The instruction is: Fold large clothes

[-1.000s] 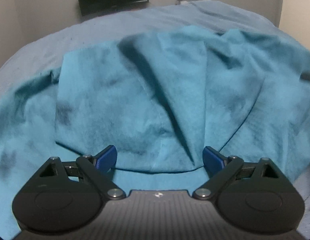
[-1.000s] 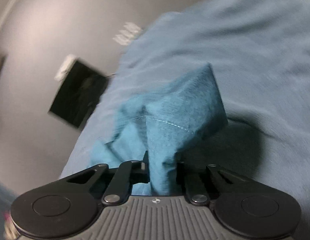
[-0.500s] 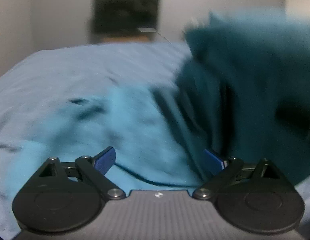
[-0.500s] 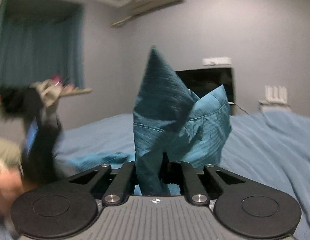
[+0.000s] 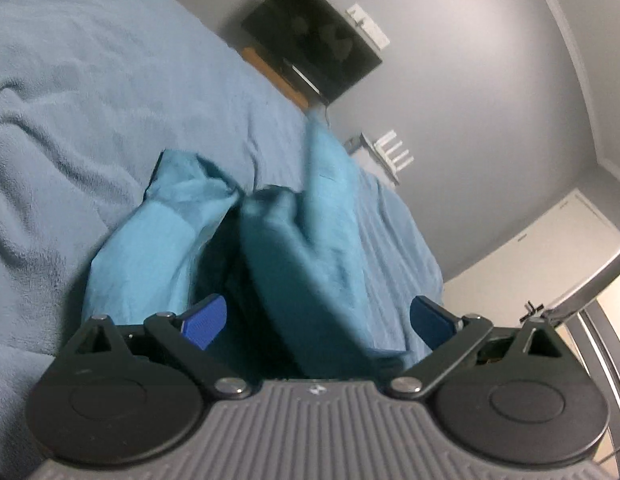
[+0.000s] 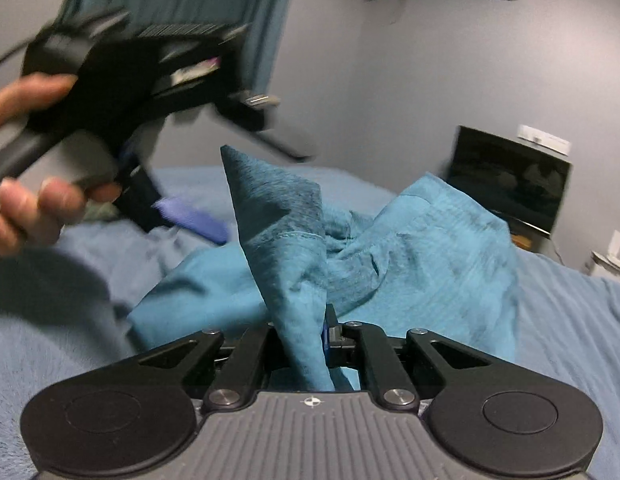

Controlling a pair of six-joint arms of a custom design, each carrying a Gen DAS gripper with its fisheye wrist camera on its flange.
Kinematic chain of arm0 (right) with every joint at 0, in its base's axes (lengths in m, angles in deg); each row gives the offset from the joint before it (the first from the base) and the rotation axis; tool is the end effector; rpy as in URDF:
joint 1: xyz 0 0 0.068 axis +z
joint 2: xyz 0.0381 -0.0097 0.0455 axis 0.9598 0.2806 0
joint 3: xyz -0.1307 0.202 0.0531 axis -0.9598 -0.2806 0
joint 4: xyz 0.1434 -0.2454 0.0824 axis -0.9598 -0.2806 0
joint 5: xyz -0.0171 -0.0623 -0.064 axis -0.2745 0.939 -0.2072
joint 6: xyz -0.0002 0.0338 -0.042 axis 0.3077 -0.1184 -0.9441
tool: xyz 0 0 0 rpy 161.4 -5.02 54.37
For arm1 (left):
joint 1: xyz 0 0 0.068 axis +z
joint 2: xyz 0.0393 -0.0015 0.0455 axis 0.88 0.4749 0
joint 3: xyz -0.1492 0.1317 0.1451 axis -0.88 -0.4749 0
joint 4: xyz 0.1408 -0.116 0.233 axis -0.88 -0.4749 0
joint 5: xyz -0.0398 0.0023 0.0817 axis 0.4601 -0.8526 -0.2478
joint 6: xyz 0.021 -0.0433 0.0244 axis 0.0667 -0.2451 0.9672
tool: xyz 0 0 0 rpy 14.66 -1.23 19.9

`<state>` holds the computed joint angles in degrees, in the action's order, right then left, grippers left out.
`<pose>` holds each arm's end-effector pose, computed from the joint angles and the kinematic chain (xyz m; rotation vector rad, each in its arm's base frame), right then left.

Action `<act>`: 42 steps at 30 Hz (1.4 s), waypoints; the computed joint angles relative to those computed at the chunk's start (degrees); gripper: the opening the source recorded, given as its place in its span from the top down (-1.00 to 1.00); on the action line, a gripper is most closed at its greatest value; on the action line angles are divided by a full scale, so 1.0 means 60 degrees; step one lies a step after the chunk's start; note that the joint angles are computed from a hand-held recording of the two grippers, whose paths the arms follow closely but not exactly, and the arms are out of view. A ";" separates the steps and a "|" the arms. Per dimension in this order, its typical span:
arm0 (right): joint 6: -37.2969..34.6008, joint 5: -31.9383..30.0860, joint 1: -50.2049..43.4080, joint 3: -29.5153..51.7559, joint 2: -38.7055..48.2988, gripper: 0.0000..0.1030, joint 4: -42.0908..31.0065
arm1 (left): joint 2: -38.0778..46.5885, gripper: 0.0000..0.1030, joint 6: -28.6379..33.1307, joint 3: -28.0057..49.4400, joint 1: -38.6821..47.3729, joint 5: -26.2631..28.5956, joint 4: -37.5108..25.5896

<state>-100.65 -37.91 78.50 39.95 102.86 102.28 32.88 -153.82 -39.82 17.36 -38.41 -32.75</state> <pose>0.3928 0.0615 0.0589 -1.2604 1.5538 0.5779 0.2320 -0.1977 0.1935 -0.8373 1.8721 -0.6534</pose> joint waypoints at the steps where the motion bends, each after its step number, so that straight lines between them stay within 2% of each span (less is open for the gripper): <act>1: -0.0335 0.0121 0.0157 -0.0097 0.0019 0.84 -0.0035 | 0.0152 -0.91 0.0004 0.0014 0.0118 0.0233 0.0008; 5: -0.0679 0.0548 0.0768 -0.0916 -0.0274 0.84 0.0400 | 0.1101 -0.88 0.0174 0.0623 0.0595 0.1071 -0.0847; 6: -0.0618 0.0590 0.0859 -0.1014 -0.0299 0.84 0.0524 | 0.1377 -0.68 0.0139 0.0811 0.0664 0.1221 -0.1081; 7: -0.0525 0.0577 0.0914 -0.1035 -0.0313 0.83 0.0539 | 0.1480 -0.33 0.0162 0.0697 0.0731 0.1450 -0.0743; 9: -0.0568 0.0664 0.1019 -0.0770 -0.0301 0.83 -0.0062 | 0.1380 0.22 0.0201 0.0268 0.0795 0.1683 0.0156; 10: -0.0612 0.0728 0.1096 -0.0717 -0.0224 0.83 -0.0158 | 0.1479 0.38 0.0162 0.0519 0.0703 0.1439 -0.0342; 13: -0.0641 0.0707 0.1176 -0.0497 -0.0139 0.81 -0.0648 | 0.1657 0.60 -0.0124 0.0765 0.0581 0.1054 -0.0830; 16: -0.0784 0.0484 0.1041 -0.0151 -0.0212 0.70 -0.1582 | 0.1655 0.68 -0.0370 0.0819 0.0431 0.0774 -0.0801; 18: -0.1173 0.0289 0.0873 -0.0084 -0.0344 0.47 -0.2126 | 0.1439 0.70 -0.0434 0.0783 0.0243 0.0572 -0.1092; 21: -0.2670 -0.0636 0.0017 0.0601 -0.0384 0.16 -0.4381 | 0.1352 0.70 -0.0521 0.0918 0.0029 0.0387 -0.1547; 23: -0.3427 -0.0875 -0.0536 0.1436 -0.0104 0.14 -0.5983 | 0.1308 0.70 -0.0442 0.0810 0.0102 0.0442 -0.1454; 26: -0.3566 -0.1269 -0.1287 0.3190 0.0692 0.04 -0.8248 | 0.1383 0.70 -0.0368 0.0979 0.0115 0.0436 -0.1592; 28: -0.2618 -0.1576 -0.1662 0.4346 0.1344 0.03 -0.8859 | 0.1516 0.70 -0.0302 0.1054 0.0158 0.0471 -0.1564; 30: -0.0863 -0.1960 -0.1956 0.5754 0.2199 0.03 -0.9233 | 0.1499 0.70 -0.0243 0.0987 0.0223 0.0522 -0.1487; 31: 0.0248 -0.2100 -0.2069 0.6163 0.2501 0.03 -0.8892 | 0.1501 0.70 -0.0238 0.0975 0.0237 0.0539 -0.1458; 32: 0.1628 -0.2051 -0.2154 0.6263 0.2646 0.03 -0.8003 | 0.1510 0.70 -0.0215 0.0954 0.0277 0.0578 -0.1398; 34: 0.4450 -0.1037 -0.2213 0.6320 0.2955 0.03 -0.5894 | 0.1400 0.70 -0.0210 0.0847 0.0257 0.0566 -0.1392; 35: 0.5080 -0.0431 -0.2234 0.6590 0.3209 0.05 -0.5639 | 0.1392 0.70 -0.0190 0.0834 0.0255 0.0564 -0.1390; 37: 0.5688 0.0313 -0.2261 0.7277 0.3846 0.11 -0.5762 | 0.1391 0.70 -0.0141 0.0842 0.0249 0.0552 -0.1411; 39: 0.5802 0.0634 -0.2276 0.8100 0.4478 0.13 -0.6529 | 0.1394 0.70 -0.0089 0.0901 0.0214 0.0480 -0.1495; 40: 0.5762 0.0597 -0.2227 0.8417 0.4704 0.21 -0.6976 | 0.1357 0.70 -0.0064 0.0925 0.0163 0.0384 -0.1588; 41: 0.5808 0.0590 -0.2082 0.8291 0.4755 0.30 -0.6911 | 0.1284 0.72 -0.0029 0.0951 0.0101 0.0238 -0.1735; 42: 0.5847 0.0603 -0.1951 0.7860 0.4551 0.50 -0.6575 | 0.1184 0.72 -0.0002 0.0975 0.0010 0.0027 -0.1874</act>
<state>-65.56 -34.29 66.80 87.11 130.17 62.82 39.98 -153.83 -33.97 17.42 -38.25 -43.99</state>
